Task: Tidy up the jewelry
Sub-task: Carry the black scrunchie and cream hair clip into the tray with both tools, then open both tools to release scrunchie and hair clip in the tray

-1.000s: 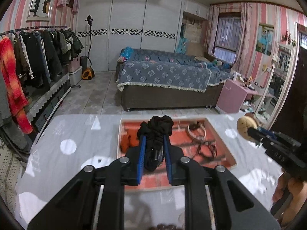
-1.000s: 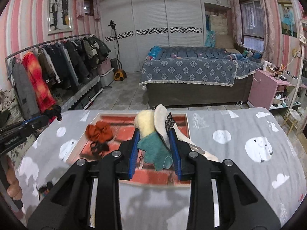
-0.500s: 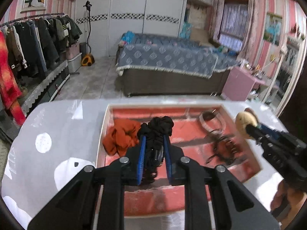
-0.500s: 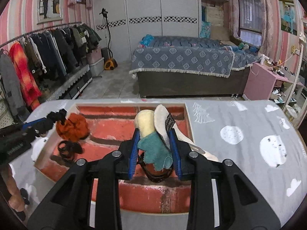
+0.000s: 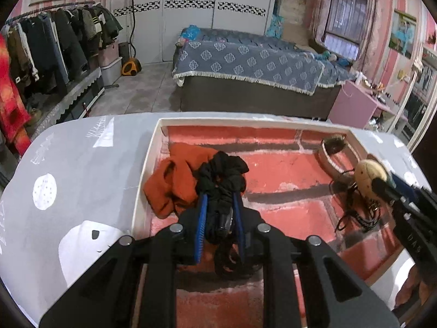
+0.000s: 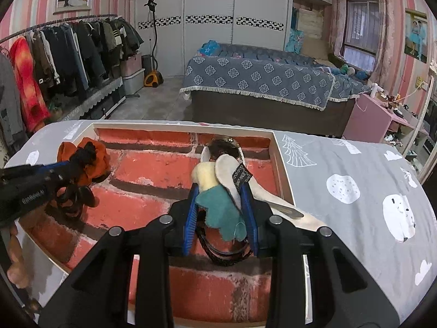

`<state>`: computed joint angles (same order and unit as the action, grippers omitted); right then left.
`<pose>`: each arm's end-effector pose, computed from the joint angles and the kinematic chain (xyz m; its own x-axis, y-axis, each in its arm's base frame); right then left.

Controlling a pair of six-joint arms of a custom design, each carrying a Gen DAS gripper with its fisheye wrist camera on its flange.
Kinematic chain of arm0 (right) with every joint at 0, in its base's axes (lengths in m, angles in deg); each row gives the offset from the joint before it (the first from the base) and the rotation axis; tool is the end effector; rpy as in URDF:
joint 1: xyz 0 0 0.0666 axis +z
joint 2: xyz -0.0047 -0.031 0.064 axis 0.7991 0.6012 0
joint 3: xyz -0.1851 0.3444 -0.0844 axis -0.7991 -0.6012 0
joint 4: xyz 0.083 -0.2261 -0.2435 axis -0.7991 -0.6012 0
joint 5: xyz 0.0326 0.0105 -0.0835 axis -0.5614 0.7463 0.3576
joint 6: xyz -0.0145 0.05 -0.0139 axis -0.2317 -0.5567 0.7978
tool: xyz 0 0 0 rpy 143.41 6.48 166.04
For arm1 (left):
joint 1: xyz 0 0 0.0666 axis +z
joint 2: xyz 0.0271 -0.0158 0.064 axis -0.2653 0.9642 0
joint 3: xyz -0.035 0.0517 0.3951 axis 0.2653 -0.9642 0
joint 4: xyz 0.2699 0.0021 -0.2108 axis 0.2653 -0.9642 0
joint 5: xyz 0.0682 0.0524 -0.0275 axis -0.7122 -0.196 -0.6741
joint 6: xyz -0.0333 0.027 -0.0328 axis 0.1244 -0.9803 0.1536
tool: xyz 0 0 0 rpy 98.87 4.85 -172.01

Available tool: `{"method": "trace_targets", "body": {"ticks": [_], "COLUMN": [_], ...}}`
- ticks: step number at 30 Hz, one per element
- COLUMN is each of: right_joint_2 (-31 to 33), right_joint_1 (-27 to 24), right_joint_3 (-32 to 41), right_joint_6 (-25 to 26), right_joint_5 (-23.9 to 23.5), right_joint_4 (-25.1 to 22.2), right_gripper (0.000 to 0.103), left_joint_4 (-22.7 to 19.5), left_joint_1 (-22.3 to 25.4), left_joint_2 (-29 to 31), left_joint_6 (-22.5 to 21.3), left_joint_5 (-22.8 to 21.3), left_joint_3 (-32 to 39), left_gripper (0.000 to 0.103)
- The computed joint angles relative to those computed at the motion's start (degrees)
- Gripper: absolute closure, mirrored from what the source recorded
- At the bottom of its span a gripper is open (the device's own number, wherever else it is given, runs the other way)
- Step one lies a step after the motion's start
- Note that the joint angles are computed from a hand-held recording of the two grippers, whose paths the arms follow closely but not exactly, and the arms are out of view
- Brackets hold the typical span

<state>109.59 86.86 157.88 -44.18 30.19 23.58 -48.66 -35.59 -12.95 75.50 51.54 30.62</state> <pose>0.4088 0.2740 0.4640 -0.4935 -0.3932 -0.7758 -0.5956 0.8028 -0.0280 0.2982 -0.0933 0.4538 -0.6271 -0.3486 -0.6966 -0.4090 0.9084 -0.0864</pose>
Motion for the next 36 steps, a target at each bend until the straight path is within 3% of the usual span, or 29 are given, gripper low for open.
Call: {"method": "trace_targets", "body": {"ticks": [13,20,24,27,29,36], "right_joint_2": [0.1,1.0,0.9,0.7,-0.1,-2.5], "right_joint_1": [0.2,0.9,0.0,0.0,-0.1,-2.4], "right_joint_3": [-0.6,0.1,0.3,0.5,0.2,0.1], "right_joint_6": [0.7,1.0,-0.3,0.0,0.2,-2.8], "right_joint_5": [-0.2,-1.2,-4.1,-5.7,-5.6,-3.5], "right_joint_4": [1.0,-1.1,-1.9,-2.2,-1.5,0.9], "right_gripper": [0.065,0.060,0.042,0.041,0.038,0.023], "left_joint_4": [-0.5,-1.2,-1.7,-2.1,-2.3,-3.2], "left_joint_1": [0.4,0.4,0.3,0.0,-0.3,-1.6], "left_joint_2": [0.5,0.5,0.5,0.2,0.0,-1.7], "left_joint_6": [-0.1,0.5,0.8,1.1,1.4,2.3], "left_joint_5": [-0.7,-1.4,-1.6,-2.1,-2.8,-4.5], "left_joint_3": [0.0,0.1,0.4,0.6,0.9,2.4], "left_gripper": [0.078,0.071,0.065,0.063,0.050,0.033]}}
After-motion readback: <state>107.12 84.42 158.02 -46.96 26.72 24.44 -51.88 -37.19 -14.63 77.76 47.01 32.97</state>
